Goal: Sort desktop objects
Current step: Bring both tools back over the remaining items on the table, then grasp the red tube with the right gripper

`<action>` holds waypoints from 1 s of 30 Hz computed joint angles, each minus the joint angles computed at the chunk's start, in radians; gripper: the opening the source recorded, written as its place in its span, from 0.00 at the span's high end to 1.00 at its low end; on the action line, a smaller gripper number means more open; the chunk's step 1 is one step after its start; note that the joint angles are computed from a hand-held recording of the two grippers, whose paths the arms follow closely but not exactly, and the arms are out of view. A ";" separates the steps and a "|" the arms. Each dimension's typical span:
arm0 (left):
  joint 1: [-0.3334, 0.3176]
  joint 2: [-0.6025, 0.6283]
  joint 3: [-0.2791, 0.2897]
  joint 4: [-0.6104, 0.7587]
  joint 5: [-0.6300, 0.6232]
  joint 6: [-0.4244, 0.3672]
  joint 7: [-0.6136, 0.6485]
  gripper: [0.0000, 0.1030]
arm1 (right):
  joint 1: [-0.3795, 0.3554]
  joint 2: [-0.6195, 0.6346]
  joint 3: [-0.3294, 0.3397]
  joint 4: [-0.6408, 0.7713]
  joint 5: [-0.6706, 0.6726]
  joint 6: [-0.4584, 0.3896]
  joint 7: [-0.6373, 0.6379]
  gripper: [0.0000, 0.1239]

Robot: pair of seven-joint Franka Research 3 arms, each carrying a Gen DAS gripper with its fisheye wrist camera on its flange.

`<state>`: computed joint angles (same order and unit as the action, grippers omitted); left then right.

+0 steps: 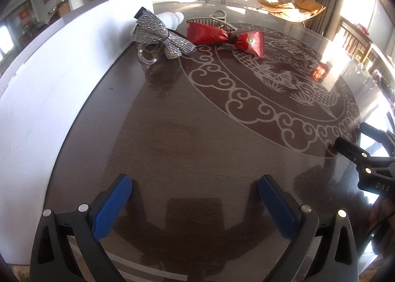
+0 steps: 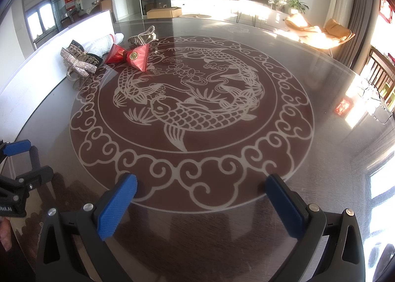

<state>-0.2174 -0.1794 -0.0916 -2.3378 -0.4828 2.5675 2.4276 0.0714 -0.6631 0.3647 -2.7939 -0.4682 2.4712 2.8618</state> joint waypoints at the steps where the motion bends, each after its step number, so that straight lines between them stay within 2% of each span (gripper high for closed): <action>1: 0.000 0.002 0.001 0.001 -0.004 0.006 0.001 0.00 | 0.000 0.000 0.000 0.000 0.000 0.000 0.000 0.17; 7: -0.004 0.007 0.004 -0.007 -0.039 0.042 0.017 0.00 | -0.007 0.015 -0.011 0.005 -0.013 0.020 -0.013 0.17; 10: -0.005 0.009 0.005 -0.006 -0.054 0.050 0.024 0.00 | -0.047 0.094 -0.056 0.041 -0.063 0.159 -0.099 0.17; 13: -0.005 0.014 0.003 -0.002 -0.059 0.056 0.026 0.00 | -0.132 0.236 -0.035 0.190 -0.179 0.222 -0.178 0.17; 15: -0.004 0.015 0.002 -0.002 -0.061 0.056 0.028 0.00 | -0.123 0.368 -0.063 0.326 -0.223 0.210 -0.292 0.17; 17: -0.003 0.017 0.001 0.001 -0.061 0.055 0.029 0.00 | -0.090 0.502 -0.096 0.467 -0.221 0.143 -0.422 0.18; 19: -0.002 0.016 0.000 0.001 -0.061 0.055 0.030 0.00 | -0.069 0.599 -0.117 0.573 -0.251 0.081 -0.493 0.19; 22: -0.003 0.018 -0.001 0.003 -0.062 0.052 0.032 0.00 | -0.042 0.692 -0.163 0.665 -0.170 0.065 -0.619 0.28; 23: -0.003 0.018 -0.001 0.004 -0.062 0.050 0.033 0.00 | -0.036 0.713 -0.177 0.683 -0.108 0.069 -0.674 0.36; 25: -0.002 0.018 -0.002 0.005 -0.063 0.049 0.034 0.00 | -0.028 0.718 -0.204 0.680 -0.005 0.116 -0.737 0.51; 27: -0.001 0.019 -0.002 0.006 -0.062 0.048 0.033 0.00 | -0.011 0.699 -0.229 0.655 0.055 0.135 -0.741 0.79; 28: -0.001 0.020 -0.002 0.006 -0.064 0.049 0.034 0.00 | -0.002 0.678 -0.241 0.623 0.085 0.160 -0.742 0.82; 30: -0.001 0.020 -0.003 0.006 -0.064 0.049 0.035 0.00 | 0.025 0.606 -0.262 0.532 0.073 0.197 -0.683 0.82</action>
